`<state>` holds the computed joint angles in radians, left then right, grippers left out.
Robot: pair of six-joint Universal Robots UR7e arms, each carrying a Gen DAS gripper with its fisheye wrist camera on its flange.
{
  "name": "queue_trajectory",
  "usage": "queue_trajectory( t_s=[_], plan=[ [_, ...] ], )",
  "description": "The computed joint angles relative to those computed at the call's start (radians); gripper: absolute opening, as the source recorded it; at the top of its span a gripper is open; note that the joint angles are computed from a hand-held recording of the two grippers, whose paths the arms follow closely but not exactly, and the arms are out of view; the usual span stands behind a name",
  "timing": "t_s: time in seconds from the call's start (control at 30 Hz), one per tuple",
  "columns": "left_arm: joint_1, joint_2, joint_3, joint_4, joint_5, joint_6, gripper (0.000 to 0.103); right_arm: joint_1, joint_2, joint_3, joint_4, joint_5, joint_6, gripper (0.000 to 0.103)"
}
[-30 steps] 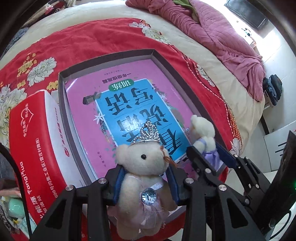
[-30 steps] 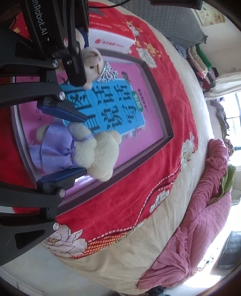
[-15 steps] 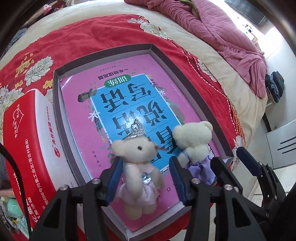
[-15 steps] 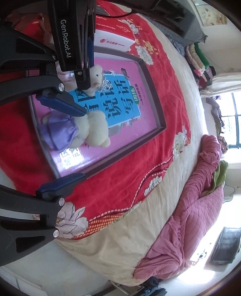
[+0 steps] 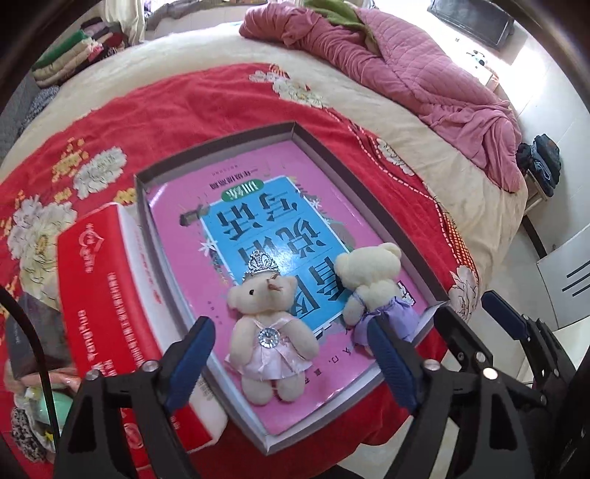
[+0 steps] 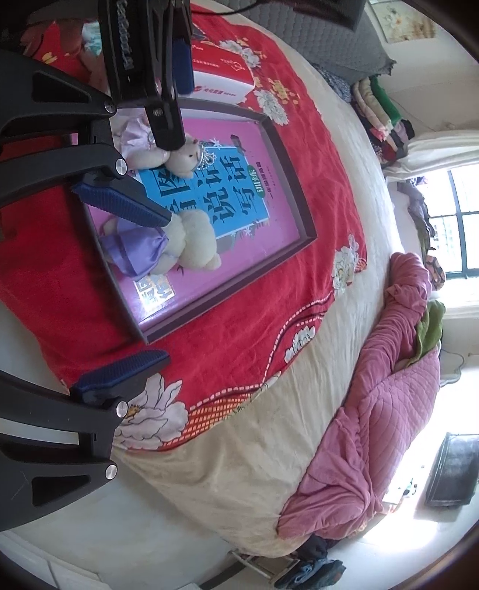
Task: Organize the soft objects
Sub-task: 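Withdraw both open tools from the tray box back toward the pile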
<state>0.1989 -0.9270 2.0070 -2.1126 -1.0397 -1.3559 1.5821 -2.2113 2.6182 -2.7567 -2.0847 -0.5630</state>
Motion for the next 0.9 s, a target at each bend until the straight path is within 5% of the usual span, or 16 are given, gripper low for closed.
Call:
queue_trajectory(
  t_s=[0.9],
  plan=[
    [-0.139,-0.133,0.029,0.257,0.053,-0.229,0.086,0.271,-0.052,-0.035,0.093,-0.145,0.113,0.073]
  ],
)
